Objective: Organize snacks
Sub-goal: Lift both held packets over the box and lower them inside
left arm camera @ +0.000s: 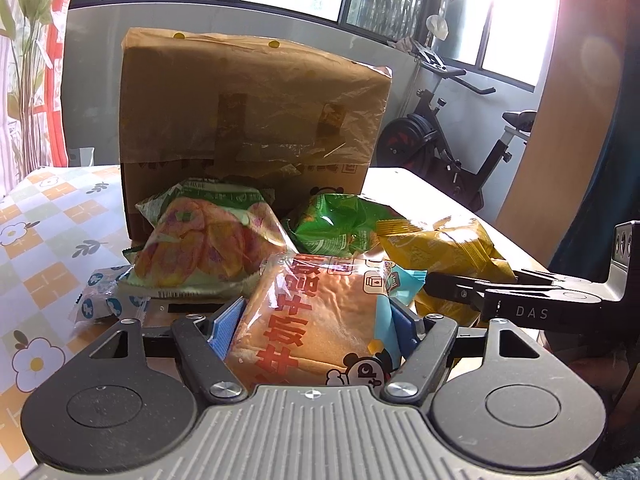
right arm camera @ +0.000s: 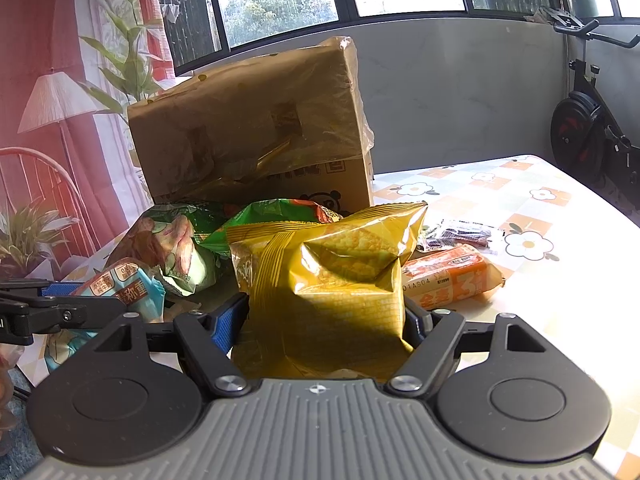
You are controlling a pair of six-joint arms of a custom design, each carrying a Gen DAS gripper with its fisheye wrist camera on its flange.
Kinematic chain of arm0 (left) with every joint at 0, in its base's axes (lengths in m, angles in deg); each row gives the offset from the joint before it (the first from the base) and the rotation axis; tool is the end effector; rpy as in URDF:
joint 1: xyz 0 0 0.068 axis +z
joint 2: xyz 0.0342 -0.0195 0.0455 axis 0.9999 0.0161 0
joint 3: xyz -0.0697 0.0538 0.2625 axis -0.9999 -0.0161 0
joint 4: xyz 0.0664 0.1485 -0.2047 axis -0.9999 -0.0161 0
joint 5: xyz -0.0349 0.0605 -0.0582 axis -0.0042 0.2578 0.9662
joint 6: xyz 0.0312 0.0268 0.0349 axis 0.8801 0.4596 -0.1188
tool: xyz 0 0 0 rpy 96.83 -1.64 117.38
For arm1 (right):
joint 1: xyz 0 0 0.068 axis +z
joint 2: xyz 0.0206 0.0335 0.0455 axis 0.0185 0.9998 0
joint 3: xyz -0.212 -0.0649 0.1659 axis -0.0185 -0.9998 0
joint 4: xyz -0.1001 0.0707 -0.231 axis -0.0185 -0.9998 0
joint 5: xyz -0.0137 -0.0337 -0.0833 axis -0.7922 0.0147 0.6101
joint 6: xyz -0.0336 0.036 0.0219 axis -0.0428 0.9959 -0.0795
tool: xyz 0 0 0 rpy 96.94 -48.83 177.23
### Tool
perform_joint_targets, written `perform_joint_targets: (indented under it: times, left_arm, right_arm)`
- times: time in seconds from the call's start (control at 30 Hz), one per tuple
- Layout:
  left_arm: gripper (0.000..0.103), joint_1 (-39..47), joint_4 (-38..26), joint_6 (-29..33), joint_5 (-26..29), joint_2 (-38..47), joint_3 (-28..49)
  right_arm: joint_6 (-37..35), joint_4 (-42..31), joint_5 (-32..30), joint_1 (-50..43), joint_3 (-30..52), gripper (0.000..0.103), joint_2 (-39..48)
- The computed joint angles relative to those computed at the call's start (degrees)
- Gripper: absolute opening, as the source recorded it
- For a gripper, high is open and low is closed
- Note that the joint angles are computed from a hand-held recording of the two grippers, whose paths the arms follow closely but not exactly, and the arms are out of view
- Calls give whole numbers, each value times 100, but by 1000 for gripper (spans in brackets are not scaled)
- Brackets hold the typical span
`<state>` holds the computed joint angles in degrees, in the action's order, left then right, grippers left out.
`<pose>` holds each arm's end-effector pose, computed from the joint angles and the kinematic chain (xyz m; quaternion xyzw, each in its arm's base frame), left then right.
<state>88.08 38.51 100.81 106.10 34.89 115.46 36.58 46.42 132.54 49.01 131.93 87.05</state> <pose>0.3718 -0.0311 0.1095 0.3346 0.8054 -0.2612 0.4137 0.2506 0.2381 0.0395 0.1844 0.8142 0.0612 0.5471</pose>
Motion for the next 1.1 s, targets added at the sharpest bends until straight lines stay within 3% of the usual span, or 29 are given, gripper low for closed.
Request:
perform_joint_targets:
  times: [0.5, 0.67, 0.9, 1.1]
  left_arm:
    - [77, 21, 338, -184, -179, -134, -30]
    - [77, 68, 266, -412, -161, -308, 359]
    - [77, -26, 179, -957, -314, -356, 1527]
    - [77, -421, -527, -1334, -904, 237, 3299]
  right_arm:
    - [11, 14, 36, -10, -52, 77, -67]
    - [-319, 284, 129, -109, -312, 77, -482]
    - [-1801, 716, -305, -854, -497, 77, -1771]
    - [-2713, 12, -1282, -1785, 509, 77, -2236]
